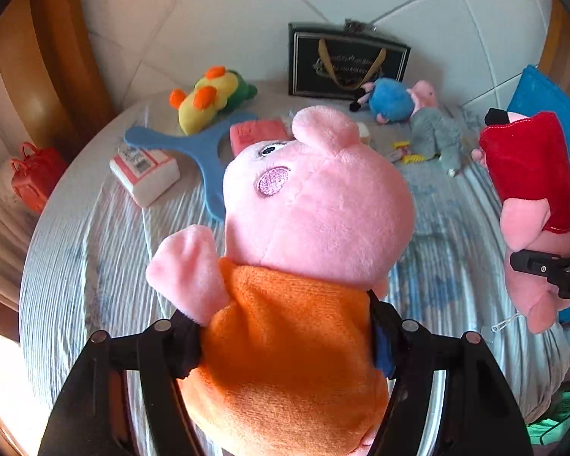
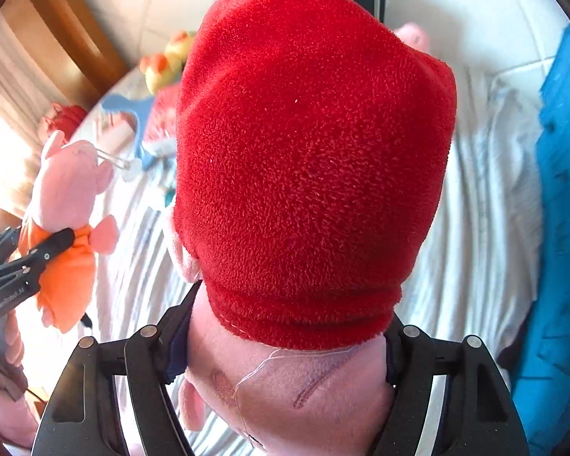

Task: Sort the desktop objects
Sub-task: 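Carry both Peppa dolls into the blue crate and release them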

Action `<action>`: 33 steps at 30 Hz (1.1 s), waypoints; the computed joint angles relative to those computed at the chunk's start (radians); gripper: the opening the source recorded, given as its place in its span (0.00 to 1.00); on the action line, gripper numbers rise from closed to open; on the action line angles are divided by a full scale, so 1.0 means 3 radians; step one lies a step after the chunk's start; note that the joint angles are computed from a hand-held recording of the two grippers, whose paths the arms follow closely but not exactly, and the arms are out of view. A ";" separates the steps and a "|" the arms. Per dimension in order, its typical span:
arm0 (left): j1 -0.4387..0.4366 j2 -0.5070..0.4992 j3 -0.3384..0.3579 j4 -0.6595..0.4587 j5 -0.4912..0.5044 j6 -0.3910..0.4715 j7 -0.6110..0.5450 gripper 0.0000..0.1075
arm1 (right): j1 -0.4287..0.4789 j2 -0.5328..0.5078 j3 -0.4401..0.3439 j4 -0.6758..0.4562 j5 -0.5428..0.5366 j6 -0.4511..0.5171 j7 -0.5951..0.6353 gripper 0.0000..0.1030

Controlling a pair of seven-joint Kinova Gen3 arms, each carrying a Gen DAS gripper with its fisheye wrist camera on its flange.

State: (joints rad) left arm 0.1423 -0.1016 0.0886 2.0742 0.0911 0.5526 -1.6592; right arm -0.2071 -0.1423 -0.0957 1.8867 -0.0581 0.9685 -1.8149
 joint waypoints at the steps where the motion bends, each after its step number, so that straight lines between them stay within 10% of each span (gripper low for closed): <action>1: 0.0028 -0.0098 0.0039 -0.0005 -0.0008 -0.0023 0.0032 0.63 | 0.0011 -0.0133 -0.0031 -0.0009 0.0091 0.0024 -0.0066 0.72; 15: 0.0424 -0.0421 0.0913 -0.0737 -0.0413 -0.0127 0.0833 0.63 | 0.0567 -0.1602 0.0316 -0.0529 0.0619 0.0385 0.0207 0.72; 33: 0.1984 0.1307 0.1834 -0.3093 -0.2451 0.0790 0.2350 0.63 | 0.0214 -0.1587 0.2616 -0.1869 0.0942 0.0983 0.1885 0.72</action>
State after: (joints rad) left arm 0.7374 0.2905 0.6387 1.1463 -0.6443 0.7898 -0.9542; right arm -0.1429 -0.6184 0.6891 1.3260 0.2246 1.2634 -1.2493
